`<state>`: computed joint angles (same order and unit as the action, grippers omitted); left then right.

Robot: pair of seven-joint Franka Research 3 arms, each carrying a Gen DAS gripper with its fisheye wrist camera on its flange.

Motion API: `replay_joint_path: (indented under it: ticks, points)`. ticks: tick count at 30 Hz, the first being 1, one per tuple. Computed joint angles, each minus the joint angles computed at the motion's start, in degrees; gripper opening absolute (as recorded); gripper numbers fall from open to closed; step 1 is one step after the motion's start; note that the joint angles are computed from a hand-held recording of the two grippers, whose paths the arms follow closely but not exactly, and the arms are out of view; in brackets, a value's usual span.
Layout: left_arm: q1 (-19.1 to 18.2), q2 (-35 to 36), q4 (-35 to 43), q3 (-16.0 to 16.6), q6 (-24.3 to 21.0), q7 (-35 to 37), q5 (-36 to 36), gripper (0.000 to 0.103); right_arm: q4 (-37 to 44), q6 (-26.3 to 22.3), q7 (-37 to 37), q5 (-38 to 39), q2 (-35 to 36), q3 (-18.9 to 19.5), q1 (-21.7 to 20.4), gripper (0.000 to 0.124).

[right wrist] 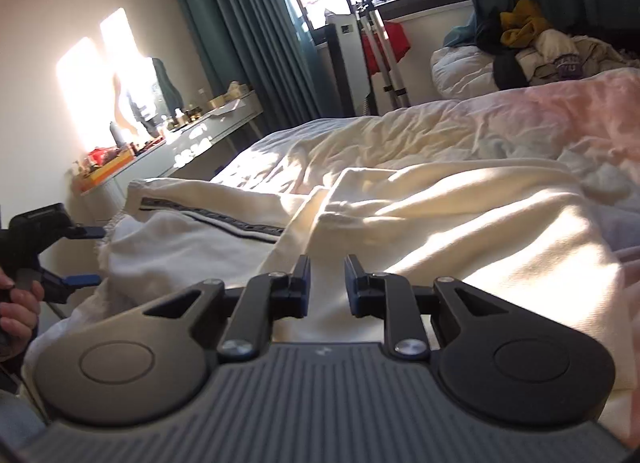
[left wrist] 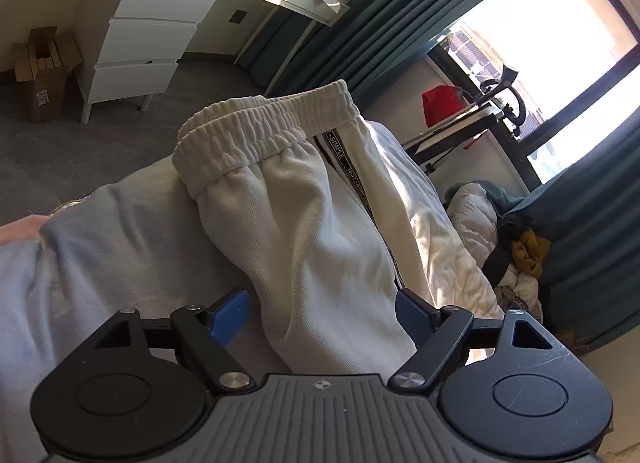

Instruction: Fold clothes

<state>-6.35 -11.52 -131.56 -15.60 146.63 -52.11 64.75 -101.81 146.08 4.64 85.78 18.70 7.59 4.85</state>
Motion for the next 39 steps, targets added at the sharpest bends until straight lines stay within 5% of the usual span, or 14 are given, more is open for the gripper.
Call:
replay_joint_path:
  ticks: [6, 13, 15, 17, 23, 27, 30, 34, 39]
  points:
    - [1.53, -0.48, -2.67, 0.44, 2.70, -8.44, 2.54, 0.083, 2.50, 8.73, 14.11, -14.73, 4.98, -1.06, 3.31, 0.021]
    - [2.78, 2.12, -2.22, 1.04, 0.77, -19.50, 9.01, 0.082, 0.09, 13.43, 0.75, -5.85, 3.14, 5.14, -0.75, 0.022]
    - [2.35, 3.89, -0.36, 1.35, -0.90, -18.76, 10.81, 0.082, 0.51, 12.02, 3.16, -8.82, 3.49, 3.36, 0.69, 0.022]
    - [1.71, 5.82, 1.61, 2.04, -1.95, -15.70, 10.91, 0.082, 1.03, 11.16, 7.93, -13.94, 4.41, 2.19, 1.66, 0.022]
    - [-0.76, 10.34, 6.41, 3.56, -6.07, -4.27, 10.45, 0.070, 0.23, 15.39, 2.95, -10.41, 3.76, 4.16, 0.89, 0.020]
    - [-1.69, 11.93, 8.10, 4.51, -6.67, -1.61, 11.07, 0.041, 0.44, 18.06, 1.57, -10.21, 4.29, 3.82, 1.69, 0.022]
    - [-4.12, 13.30, 11.23, 3.27, -13.98, 5.08, 12.69, 0.020, 1.10, 17.50, 2.85, -11.44, 5.03, 3.93, 1.30, 0.021]
    - [-9.59, 16.69, 19.01, 1.52, -26.37, 14.54, 15.52, 0.016, 1.39, 16.84, 3.30, -9.31, 4.58, 4.77, -0.06, 0.020]
    - [-16.74, 24.00, 32.57, 1.68, -33.54, 22.24, 23.34, 0.015, -0.01, 16.42, 0.05, 2.08, 1.06, 3.84, -1.31, 0.022]
